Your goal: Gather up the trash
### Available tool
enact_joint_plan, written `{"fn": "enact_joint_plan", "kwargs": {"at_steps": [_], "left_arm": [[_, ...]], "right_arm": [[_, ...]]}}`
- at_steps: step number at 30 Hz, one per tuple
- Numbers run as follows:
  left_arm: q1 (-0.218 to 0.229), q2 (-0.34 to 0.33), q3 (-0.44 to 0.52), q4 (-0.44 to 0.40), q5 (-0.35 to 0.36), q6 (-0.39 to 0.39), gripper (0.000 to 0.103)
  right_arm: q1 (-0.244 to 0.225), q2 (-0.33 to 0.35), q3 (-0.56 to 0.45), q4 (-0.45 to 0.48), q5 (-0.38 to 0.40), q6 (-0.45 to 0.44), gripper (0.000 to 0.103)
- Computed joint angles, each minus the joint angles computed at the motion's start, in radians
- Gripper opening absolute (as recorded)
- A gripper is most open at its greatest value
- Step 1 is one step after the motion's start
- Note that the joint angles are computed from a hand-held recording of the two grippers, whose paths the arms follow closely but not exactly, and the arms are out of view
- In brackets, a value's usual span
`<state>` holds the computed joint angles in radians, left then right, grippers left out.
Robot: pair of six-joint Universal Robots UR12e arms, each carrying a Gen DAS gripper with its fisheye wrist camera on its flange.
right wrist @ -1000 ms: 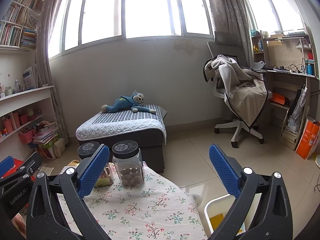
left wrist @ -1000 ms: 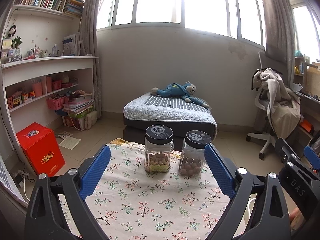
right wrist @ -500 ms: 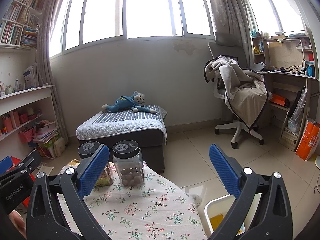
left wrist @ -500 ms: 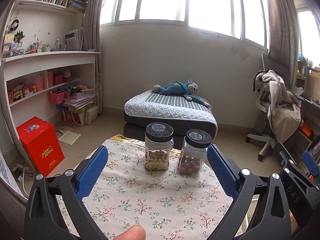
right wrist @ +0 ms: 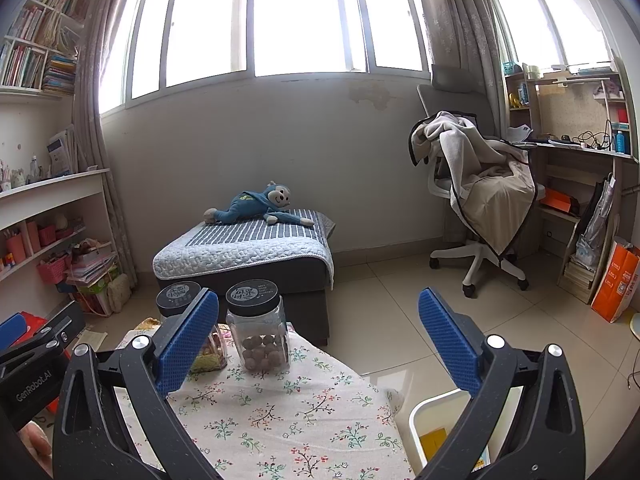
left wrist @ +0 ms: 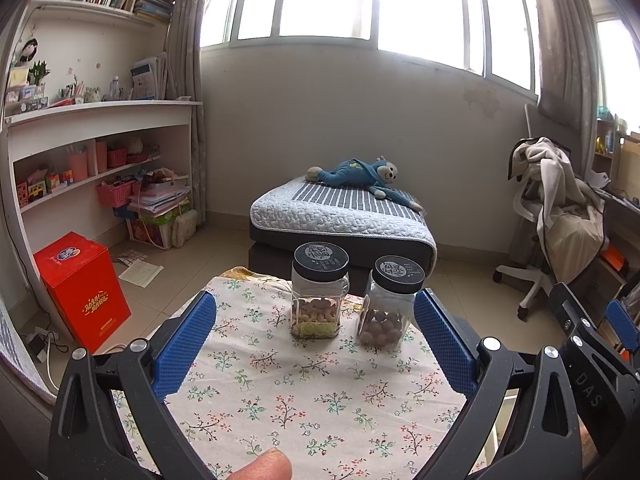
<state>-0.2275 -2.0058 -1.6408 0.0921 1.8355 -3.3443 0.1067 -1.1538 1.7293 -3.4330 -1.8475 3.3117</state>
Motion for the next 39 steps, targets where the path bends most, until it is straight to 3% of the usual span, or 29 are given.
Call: {"fn": "enact_joint_plan", "kwargs": {"at_steps": [39], "left_arm": [[0.002, -0.004, 0.003, -0.02, 0.01, -0.014, 0.096]], "right_arm": [[0.001, 0.001, -0.002, 0.002, 0.001, -0.003, 0.096]]}}
